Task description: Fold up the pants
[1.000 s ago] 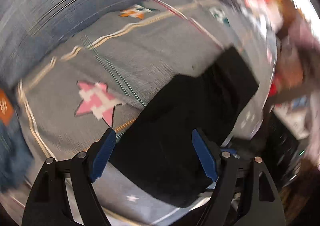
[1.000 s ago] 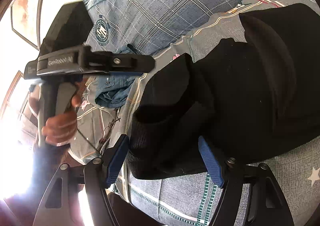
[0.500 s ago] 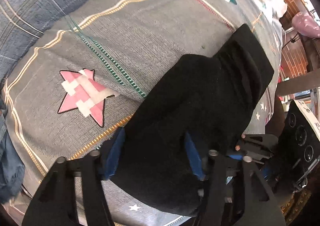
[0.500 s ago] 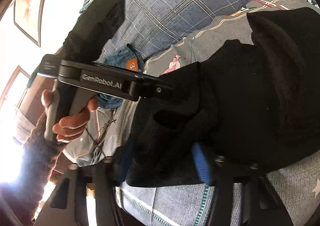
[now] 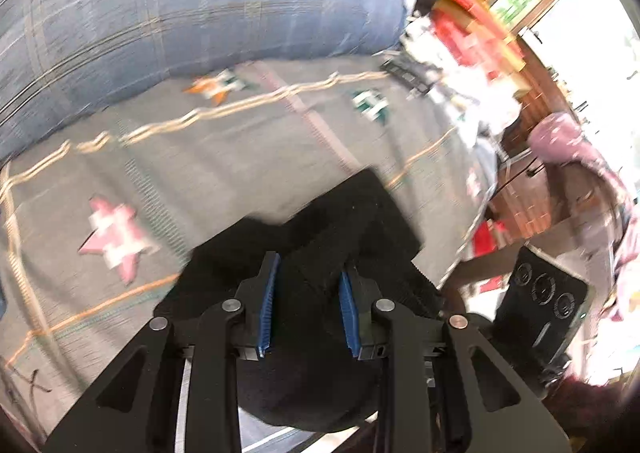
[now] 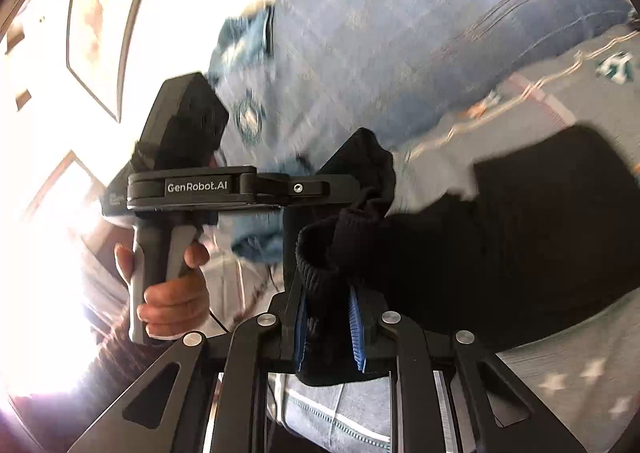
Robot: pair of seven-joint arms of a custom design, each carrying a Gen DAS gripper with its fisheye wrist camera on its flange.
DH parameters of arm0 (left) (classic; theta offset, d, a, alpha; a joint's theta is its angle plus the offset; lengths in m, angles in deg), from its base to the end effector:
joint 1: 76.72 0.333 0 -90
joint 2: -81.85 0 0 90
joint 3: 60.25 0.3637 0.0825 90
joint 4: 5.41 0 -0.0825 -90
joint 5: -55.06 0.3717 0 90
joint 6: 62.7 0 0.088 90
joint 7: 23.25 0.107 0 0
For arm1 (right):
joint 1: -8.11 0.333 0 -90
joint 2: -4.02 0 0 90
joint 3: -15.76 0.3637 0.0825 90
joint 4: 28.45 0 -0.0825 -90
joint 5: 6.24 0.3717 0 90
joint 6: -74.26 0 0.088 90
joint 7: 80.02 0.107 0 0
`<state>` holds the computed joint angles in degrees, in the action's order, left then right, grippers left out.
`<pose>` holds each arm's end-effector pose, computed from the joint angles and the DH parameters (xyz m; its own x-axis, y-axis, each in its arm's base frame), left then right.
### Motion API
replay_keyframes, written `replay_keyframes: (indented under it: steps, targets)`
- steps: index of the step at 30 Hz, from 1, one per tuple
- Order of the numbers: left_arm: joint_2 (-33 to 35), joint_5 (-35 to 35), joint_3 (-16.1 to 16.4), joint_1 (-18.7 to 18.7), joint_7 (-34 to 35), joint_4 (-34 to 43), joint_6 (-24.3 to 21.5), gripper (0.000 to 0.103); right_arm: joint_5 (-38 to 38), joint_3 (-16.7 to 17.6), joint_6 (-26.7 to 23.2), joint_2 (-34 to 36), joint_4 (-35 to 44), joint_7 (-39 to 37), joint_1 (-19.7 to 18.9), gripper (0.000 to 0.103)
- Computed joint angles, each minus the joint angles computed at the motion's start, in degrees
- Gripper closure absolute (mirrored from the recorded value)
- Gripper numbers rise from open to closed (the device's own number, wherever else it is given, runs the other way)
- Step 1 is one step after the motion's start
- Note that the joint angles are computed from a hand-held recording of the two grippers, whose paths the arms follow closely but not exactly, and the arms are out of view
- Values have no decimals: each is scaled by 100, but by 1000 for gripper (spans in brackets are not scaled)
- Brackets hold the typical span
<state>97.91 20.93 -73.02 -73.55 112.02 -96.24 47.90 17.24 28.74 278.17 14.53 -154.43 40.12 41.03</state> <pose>0.6440 -0.1294 0.5473 -0.6875 -0.5975 0.4127 -0.7258 0.5463 -0.4182 0.4506 0.3813 0.4964 0.1287 -0.7014 -0.7010 -0.6680 0.4611 -0.5840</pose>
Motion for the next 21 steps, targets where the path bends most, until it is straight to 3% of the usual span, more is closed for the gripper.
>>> replay_keyframes:
  steps: [4,7,11,13,14,16,19,21]
  targets:
    - [245,80,-208,-418,-518,286,185,77,814,-181,547,-542,-674,-325,152,86]
    - [444,457,-301,-787,-1029,331,437,77,1175,-200,839,-792,-1186,-176,37,86]
    - [945,1288,-265,-1224,-2101,496,587,76,1439,-231,665,-836,-1685,160,-143,86]
    - [1046,1270,-343,-1145,-2381,564,502,74,629,-254,598,-766,-1970,1138,-383,86]
    - [1032,1136,-397,-1052,-2470,546,483,73,13,-192,866,-733,-2173,1805,-586,89]
    - [999,907,-479,-864,-2537,614,273,73,-466,-268,1076,-715,-2275,2212,-643,84]
    - [708,339,-541,-514,-2388,454,259,70,-39,-273,686,-952,-2198,1469,-529,80]
    - [380,-227,-517,-269,-2102,90,617,63,896,-169,583,-1161,-2172,568,-394,75]
